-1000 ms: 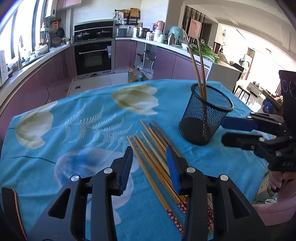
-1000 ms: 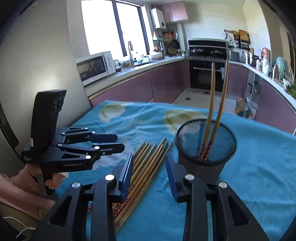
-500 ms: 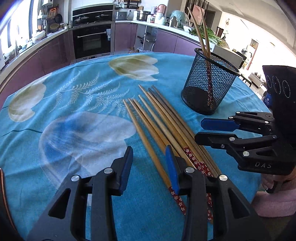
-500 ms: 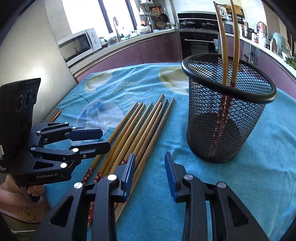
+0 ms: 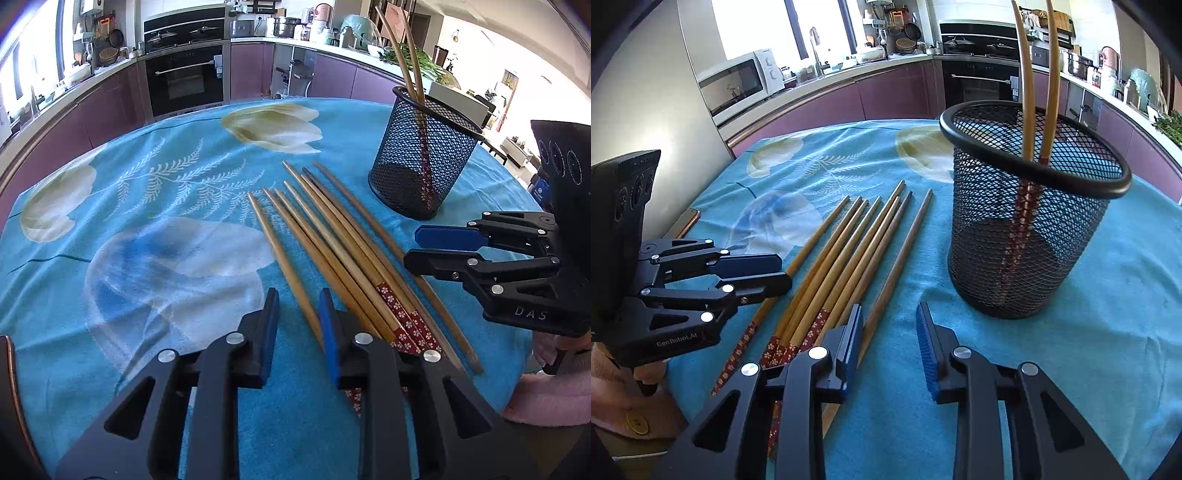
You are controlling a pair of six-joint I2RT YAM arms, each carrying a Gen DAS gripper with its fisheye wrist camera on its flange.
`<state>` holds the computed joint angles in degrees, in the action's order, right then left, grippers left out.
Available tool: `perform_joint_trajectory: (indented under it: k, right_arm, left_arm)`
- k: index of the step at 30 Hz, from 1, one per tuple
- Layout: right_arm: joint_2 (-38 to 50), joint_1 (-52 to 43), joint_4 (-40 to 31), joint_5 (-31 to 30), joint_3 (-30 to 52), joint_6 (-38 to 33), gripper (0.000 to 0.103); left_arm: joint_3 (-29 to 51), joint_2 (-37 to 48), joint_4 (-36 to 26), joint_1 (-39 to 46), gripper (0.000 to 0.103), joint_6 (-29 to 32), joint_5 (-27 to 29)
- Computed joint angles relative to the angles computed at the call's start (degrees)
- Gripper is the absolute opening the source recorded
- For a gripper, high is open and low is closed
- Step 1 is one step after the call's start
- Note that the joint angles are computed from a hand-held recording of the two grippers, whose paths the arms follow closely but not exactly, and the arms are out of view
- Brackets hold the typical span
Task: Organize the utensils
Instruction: 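Move the right gripper back to the chopstick row and grasp one, then lift the chopstick upright with the right gripper over the mesh cup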
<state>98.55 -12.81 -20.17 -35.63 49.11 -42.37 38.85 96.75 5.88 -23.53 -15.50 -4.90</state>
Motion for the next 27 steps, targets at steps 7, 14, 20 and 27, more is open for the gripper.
perform_joint_trajectory:
  k: [7,14,20,27]
  right_arm:
    - [-0.82,3.23,6.43,3.46,-2.59,3.65,0.028]
    - [-0.64,3.94,10.71,4.16,-3.77,7.26,0.023]
    - [0.52,2.84,7.97,1.56,-2.02,8.5,0.01]
    - [0.45,1.07,6.69,-0.28,-1.23,9.87,0.006]
  left_arm:
    - [0.2,0.67,0.46,0.25,0.024,0.04,-0.58]
    - [2.19,2.23,-0.43,-0.11,0.017,-0.19,-2.58]
    - [1.3,1.76,0.42,0.22,0.01,-2.13,-2.5]
    - [-0.61,-0.05,1.27,0.66,0.008,-3.75,-2.18]
